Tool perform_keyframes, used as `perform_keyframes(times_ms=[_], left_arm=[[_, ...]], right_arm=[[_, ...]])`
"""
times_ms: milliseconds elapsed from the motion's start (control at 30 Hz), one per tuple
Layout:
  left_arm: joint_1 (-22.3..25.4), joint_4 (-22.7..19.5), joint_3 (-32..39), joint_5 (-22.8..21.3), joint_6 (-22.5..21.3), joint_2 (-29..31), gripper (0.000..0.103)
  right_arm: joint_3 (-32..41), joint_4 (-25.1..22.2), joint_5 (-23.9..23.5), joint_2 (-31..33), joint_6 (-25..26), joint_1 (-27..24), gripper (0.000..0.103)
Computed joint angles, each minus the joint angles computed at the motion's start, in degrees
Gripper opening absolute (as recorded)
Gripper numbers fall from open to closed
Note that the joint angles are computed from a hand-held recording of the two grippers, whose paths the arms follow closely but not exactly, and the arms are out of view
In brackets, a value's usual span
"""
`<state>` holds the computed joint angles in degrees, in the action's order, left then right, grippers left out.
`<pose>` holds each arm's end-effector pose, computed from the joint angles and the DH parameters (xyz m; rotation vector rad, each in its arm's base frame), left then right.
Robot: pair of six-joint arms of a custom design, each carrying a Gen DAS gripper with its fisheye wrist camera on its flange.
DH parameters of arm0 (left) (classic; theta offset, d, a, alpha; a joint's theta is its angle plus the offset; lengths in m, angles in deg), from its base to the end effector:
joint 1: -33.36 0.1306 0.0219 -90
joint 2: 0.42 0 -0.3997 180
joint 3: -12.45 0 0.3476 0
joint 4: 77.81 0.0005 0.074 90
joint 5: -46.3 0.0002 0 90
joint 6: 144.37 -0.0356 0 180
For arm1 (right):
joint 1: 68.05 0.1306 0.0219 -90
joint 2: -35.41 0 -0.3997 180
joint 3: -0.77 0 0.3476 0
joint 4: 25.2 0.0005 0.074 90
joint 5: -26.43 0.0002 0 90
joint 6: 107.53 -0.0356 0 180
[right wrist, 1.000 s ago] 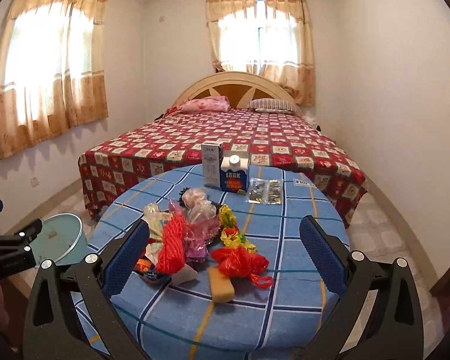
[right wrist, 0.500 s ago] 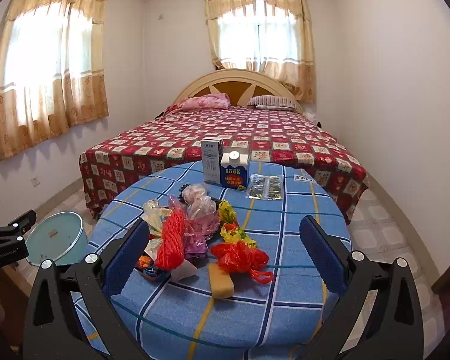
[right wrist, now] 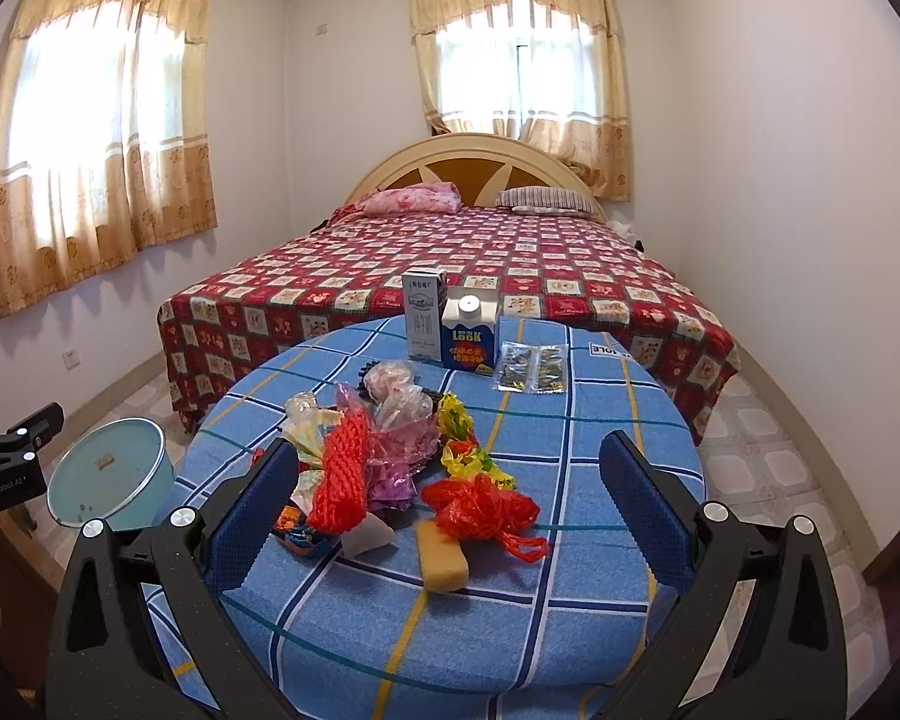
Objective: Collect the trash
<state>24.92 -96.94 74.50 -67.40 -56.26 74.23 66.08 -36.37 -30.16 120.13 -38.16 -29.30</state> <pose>0.3442 -0.0371 0.3840 -0.0550 2.0936 0.3695 0.3262 0.2360 0.3602 0.0231 2.0095 0.0434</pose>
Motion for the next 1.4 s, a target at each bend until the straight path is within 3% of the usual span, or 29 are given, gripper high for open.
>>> perform_keyframes(times_ms=[1400], left_arm=[[1.3,-0.8,0.5,0.1,0.7,0.6,0.097]], right_arm=[[0.0,0.0,-0.5,0.9,0.0,0.2,0.098]])
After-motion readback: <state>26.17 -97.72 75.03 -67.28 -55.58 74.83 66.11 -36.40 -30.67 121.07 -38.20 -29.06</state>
